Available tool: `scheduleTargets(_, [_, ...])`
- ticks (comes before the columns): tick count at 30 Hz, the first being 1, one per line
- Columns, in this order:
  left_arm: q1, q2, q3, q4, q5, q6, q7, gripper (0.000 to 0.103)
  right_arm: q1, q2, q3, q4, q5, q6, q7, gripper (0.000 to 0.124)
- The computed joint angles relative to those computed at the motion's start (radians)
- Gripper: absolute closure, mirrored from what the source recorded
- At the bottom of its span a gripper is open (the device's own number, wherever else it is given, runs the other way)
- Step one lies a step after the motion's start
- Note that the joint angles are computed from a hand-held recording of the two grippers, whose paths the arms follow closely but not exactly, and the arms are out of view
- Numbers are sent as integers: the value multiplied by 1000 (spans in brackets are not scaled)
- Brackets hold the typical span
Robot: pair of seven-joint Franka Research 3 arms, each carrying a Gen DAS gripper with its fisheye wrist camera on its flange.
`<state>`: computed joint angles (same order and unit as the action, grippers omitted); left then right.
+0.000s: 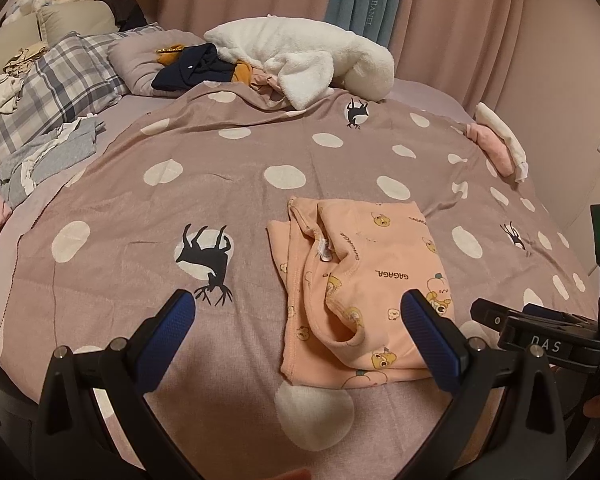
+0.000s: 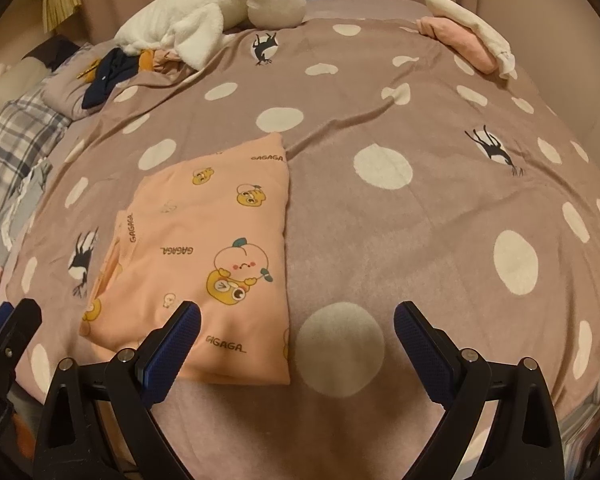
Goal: Fold small clothes
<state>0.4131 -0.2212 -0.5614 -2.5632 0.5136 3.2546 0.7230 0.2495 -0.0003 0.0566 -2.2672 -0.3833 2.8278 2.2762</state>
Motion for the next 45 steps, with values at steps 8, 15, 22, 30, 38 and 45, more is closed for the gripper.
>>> scheduleTargets(8, [-18,5,16,2,4,-2,0,0,1,1,0,-3,39,8,-36,27])
scheduleTargets(15, [-6,7,4,6,19,-6,-14,0,3,5,-1,-2,41,6,-46,27])
scheduleTargets(22, [11,7,-9,10,44,-10,-34,0,8,10,-4,6,39,-6,-49,27])
scheduleTargets(30, [9,8,-5,12,64,-13,-47,0,10,12,-3,7,38,-10,-54,27])
scheduleTargets(38, [-12,12,20,11,80,-17,-51,0,13,17,-5,14,29,-22,-48,27])
scheduleTargets(45, [-75,25,84,19,100,-31,-53,0,17,19,-6,17,33,-29,-54,27])
